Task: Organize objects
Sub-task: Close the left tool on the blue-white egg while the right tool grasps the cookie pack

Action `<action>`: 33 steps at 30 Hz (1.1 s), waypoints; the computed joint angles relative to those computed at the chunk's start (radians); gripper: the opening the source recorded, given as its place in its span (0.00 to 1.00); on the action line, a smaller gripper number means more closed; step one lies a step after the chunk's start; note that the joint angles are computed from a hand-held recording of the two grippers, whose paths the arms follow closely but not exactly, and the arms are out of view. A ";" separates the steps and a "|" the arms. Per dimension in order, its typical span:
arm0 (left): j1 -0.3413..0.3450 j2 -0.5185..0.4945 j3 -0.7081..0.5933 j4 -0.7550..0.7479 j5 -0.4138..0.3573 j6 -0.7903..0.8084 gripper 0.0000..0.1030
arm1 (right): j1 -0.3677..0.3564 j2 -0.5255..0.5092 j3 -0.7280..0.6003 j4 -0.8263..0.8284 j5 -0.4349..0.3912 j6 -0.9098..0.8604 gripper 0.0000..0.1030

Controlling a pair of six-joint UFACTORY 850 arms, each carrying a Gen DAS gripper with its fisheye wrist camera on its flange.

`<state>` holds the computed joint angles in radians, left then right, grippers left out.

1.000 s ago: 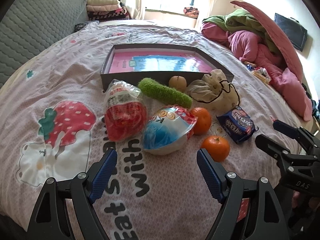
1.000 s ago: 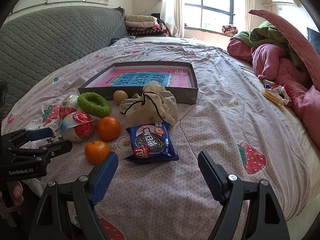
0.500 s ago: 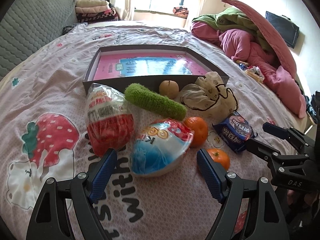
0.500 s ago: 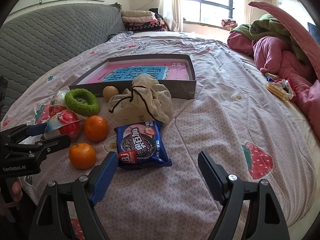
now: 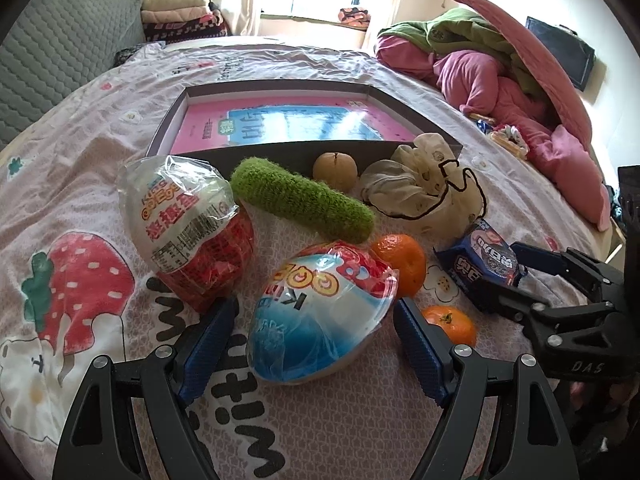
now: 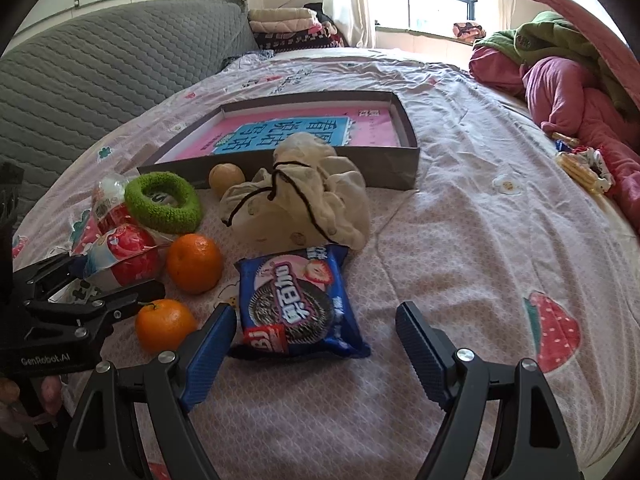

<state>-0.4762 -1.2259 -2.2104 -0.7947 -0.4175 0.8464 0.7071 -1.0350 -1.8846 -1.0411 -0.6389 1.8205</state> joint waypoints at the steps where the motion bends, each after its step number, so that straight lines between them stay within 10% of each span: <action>1: -0.001 -0.004 -0.007 0.014 -0.001 -0.014 0.80 | -0.001 -0.010 -0.017 0.020 -0.002 -0.025 0.79; 13: -0.007 -0.009 -0.013 0.044 0.016 -0.036 0.61 | 0.006 -0.037 -0.048 0.007 -0.013 -0.060 0.66; 33: 0.000 0.074 0.121 -0.172 0.036 0.155 0.60 | 0.012 0.032 0.066 -0.165 0.047 0.140 0.53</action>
<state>-0.4765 -1.1520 -2.0891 -0.9667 -0.3816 1.0010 0.7195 -1.0034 -1.8191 -1.2065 -0.5921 1.9600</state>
